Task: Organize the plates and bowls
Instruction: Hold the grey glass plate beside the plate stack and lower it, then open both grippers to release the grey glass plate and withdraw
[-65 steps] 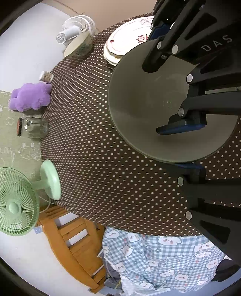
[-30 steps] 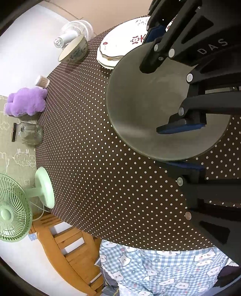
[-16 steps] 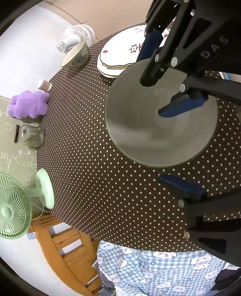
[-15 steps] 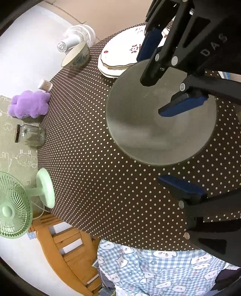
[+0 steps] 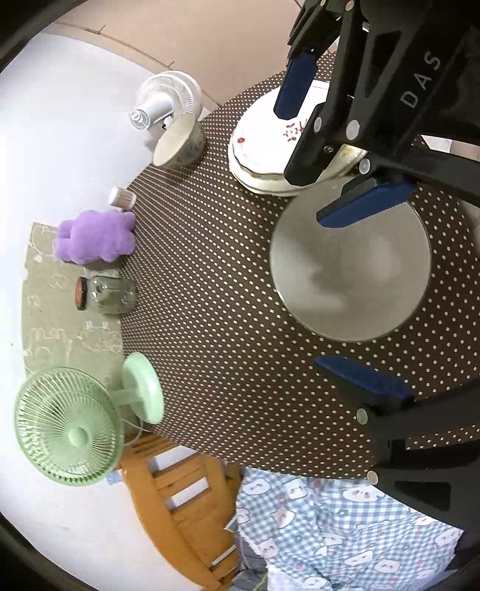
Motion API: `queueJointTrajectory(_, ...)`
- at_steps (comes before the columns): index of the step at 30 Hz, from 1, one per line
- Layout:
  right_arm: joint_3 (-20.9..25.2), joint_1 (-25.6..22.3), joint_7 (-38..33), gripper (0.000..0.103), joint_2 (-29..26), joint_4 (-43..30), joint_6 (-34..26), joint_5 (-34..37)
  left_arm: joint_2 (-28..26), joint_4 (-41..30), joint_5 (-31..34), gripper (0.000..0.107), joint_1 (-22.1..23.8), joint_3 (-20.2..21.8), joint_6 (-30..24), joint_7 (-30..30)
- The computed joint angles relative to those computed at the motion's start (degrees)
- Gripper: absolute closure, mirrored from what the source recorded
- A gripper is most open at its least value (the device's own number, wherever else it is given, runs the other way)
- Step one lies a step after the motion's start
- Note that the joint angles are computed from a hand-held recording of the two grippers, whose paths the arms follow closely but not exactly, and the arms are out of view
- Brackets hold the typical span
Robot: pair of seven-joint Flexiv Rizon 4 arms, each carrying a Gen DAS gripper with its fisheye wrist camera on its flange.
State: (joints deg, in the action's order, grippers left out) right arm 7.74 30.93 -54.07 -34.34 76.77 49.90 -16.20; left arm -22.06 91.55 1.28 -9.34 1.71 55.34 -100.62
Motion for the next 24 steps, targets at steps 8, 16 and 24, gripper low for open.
queueJointTrajectory(8, -0.54, -1.73, -0.94, 0.033, 1.19, 1.04, 3.14, -0.75, -1.67, -4.62, 2.69, 0.033, -1.94, 0.78, -1.59, -3.09)
queueJointTrajectory(16, -0.77, -3.81, -5.85, 0.025, -0.28, -3.29, 0.45, -0.66, -5.33, -12.72, 5.29, 0.033, -4.27, 1.81, -6.54, -9.81)
queueJointTrajectory(24, -0.18, -7.29, -13.79, 0.025, -2.41, -8.12, -0.46, 3.04, -10.50, -22.91, 8.13, 0.033, -7.02, 2.43, -11.50, -15.54)
